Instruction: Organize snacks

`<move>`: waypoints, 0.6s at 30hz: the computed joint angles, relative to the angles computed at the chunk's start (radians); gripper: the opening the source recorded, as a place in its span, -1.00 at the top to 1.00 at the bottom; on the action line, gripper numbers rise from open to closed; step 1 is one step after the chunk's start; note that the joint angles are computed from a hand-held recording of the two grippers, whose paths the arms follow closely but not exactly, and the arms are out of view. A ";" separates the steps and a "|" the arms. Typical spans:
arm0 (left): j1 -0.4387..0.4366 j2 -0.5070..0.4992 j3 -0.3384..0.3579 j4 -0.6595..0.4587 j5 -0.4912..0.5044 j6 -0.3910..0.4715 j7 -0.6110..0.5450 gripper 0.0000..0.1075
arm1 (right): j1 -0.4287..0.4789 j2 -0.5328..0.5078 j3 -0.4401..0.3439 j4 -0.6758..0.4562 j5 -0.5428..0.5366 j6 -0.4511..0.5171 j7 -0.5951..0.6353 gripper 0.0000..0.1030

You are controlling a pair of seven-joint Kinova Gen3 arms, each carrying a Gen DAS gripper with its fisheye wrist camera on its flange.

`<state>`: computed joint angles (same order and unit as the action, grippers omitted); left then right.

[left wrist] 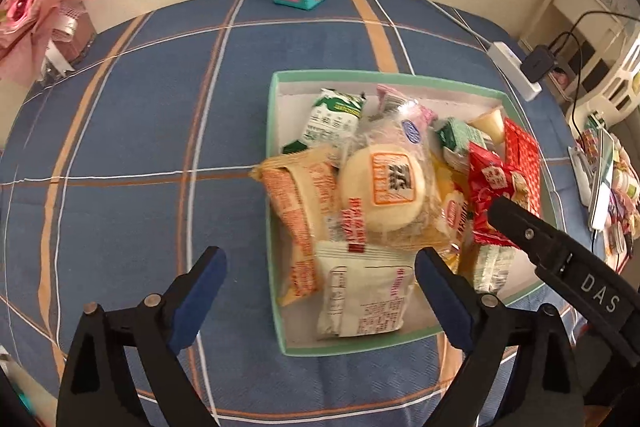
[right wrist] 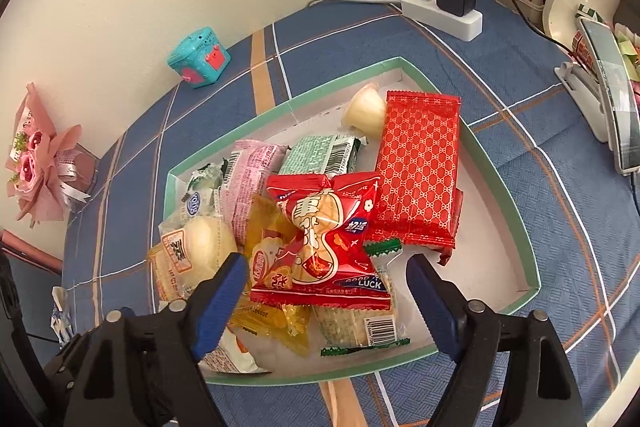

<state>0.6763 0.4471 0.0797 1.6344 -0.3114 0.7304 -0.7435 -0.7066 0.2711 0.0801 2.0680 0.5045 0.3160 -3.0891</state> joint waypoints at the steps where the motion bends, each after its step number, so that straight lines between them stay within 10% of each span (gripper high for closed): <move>1: 0.006 -0.009 -0.010 0.009 -0.009 -0.004 0.013 -0.78 | -0.004 0.001 0.002 -0.001 0.004 0.000 -0.004 -0.74; 18: 0.109 -0.048 -0.064 0.062 -0.337 0.173 0.360 -0.84 | -0.086 -0.001 -0.029 -0.041 0.188 0.135 -0.163 -1.00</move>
<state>0.7853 0.3990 0.0153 1.6964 -0.6486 0.9031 -0.3835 -0.7923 0.2702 0.0511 2.0270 0.6922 0.4507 -3.2517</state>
